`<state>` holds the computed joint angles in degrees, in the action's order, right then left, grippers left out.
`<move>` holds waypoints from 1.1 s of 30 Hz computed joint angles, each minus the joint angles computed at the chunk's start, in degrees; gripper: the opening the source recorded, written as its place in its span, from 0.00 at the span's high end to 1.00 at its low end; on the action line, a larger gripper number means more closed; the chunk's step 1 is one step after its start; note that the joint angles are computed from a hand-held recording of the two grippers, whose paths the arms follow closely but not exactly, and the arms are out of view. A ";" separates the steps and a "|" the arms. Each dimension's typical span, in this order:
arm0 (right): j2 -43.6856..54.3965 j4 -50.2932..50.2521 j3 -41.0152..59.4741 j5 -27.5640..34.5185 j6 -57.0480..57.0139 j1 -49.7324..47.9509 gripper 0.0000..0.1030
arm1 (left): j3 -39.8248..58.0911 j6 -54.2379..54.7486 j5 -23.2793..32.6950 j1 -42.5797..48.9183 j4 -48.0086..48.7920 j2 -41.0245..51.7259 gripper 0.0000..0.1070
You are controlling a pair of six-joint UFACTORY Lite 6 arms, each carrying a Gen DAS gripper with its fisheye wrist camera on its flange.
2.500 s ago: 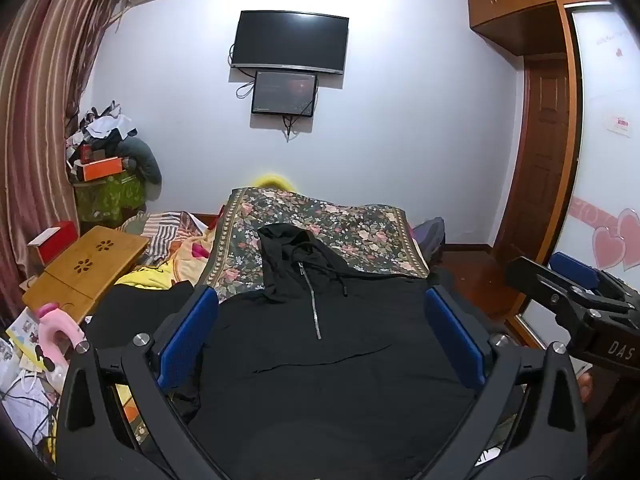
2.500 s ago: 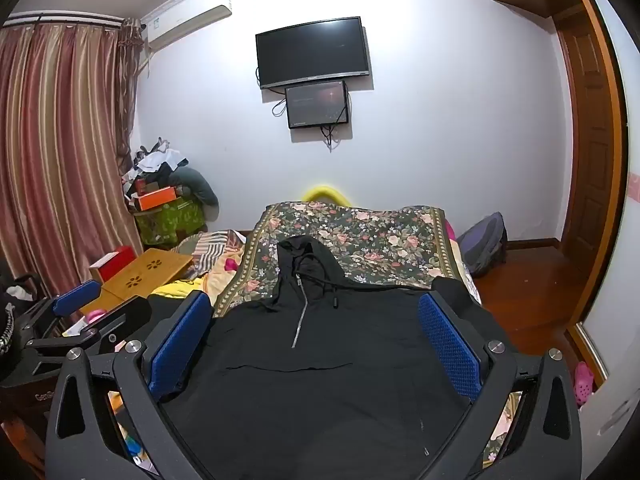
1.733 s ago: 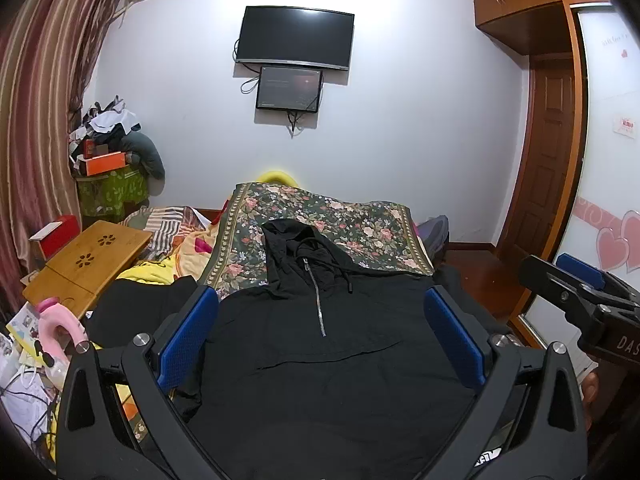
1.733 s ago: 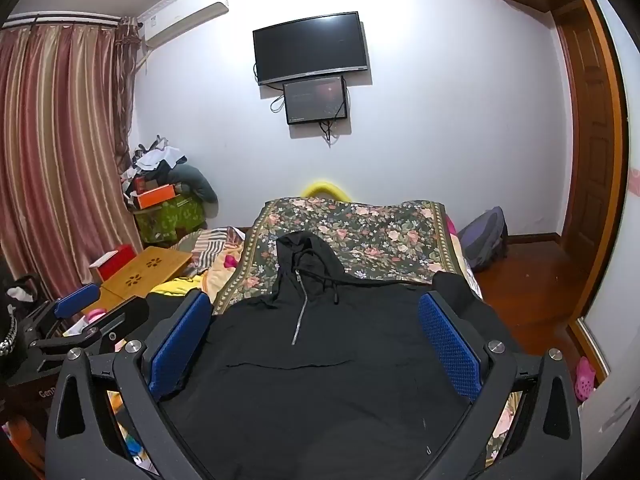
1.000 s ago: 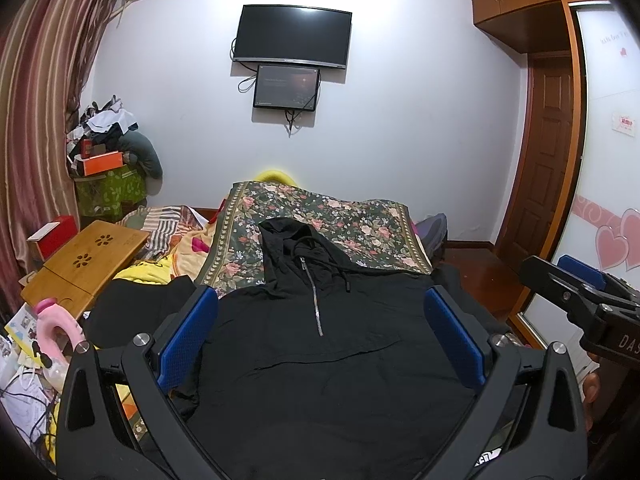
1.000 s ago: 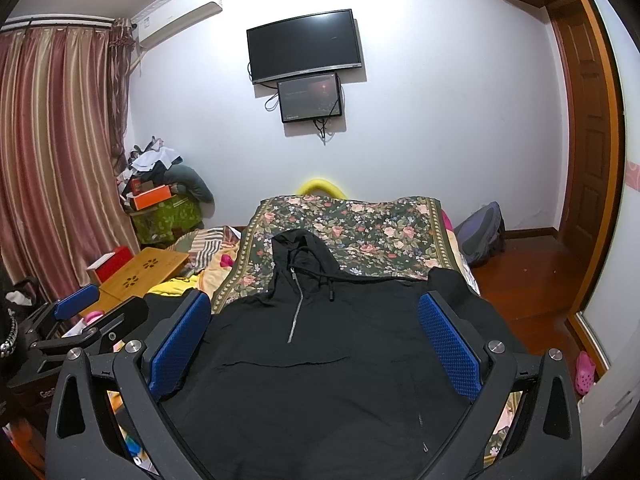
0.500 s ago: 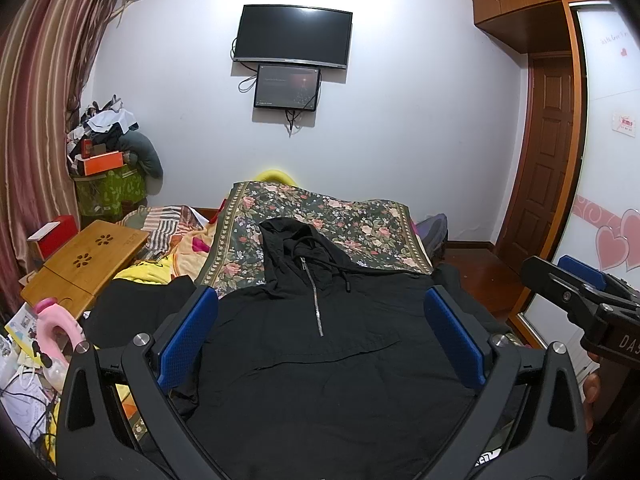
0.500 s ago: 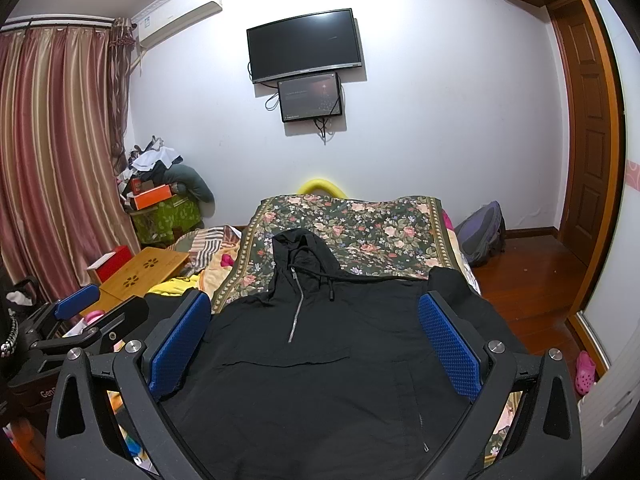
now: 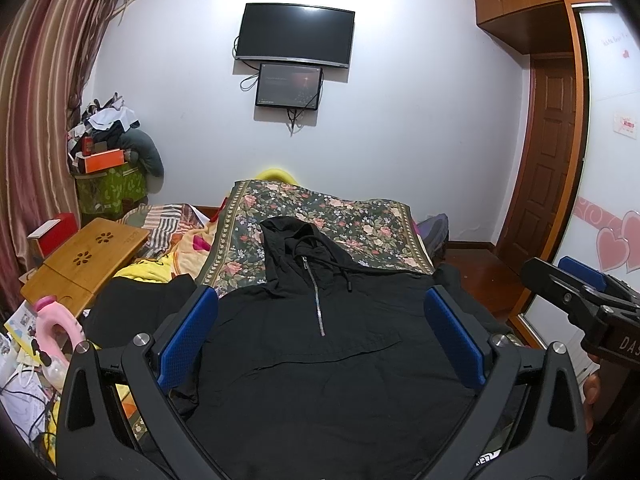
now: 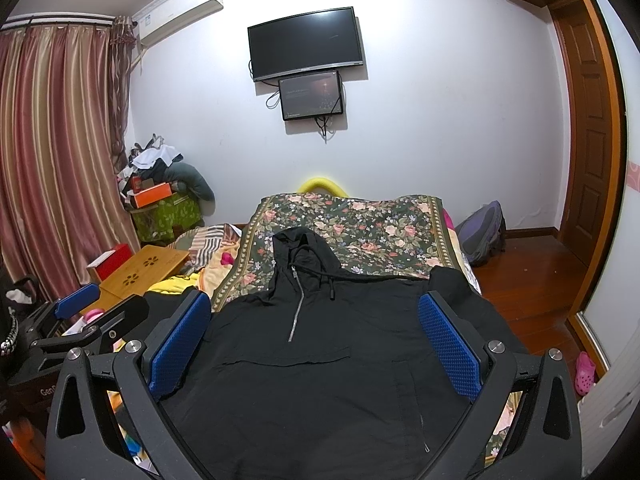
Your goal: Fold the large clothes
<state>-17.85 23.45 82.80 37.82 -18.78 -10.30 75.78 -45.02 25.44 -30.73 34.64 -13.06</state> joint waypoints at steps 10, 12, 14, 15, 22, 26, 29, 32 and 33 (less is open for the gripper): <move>1.77 -2.45 0.49 -0.72 1.94 2.01 0.00 | 1.50 3.28 -0.60 1.85 -3.67 1.91 0.04; 2.54 -3.07 0.98 -0.75 2.43 2.42 0.00 | 1.99 4.11 -1.03 2.77 -4.65 2.78 0.04; 3.19 -3.19 1.25 -0.63 2.42 2.41 0.00 | 2.38 4.72 -1.44 4.01 -5.65 3.61 0.04; 3.54 -3.12 1.40 -0.55 2.31 2.35 0.00 | 2.58 4.61 -1.65 4.75 -5.65 4.11 0.04; 6.88 -4.58 2.09 -0.76 3.14 2.22 0.00 | 4.83 6.65 -3.32 12.92 -7.56 9.07 0.04; 10.00 -6.09 2.98 -0.77 4.23 1.78 0.00 | 7.78 11.14 -4.23 20.54 -13.36 14.70 0.04; 12.48 -8.24 3.82 -1.36 5.32 1.30 0.00 | 9.62 14.09 -4.30 25.44 -17.63 18.93 0.04; 14.93 -10.59 4.82 -1.86 6.74 0.78 0.00 | 13.06 23.07 -3.42 31.37 -28.78 24.93 0.04; 16.02 -11.60 5.43 -1.86 7.46 0.66 0.00 | 14.19 27.50 -3.15 33.54 -34.13 27.24 0.04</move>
<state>-1.83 11.85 88.24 35.95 -11.32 -9.65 89.96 -17.51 22.29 2.81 0.50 14.19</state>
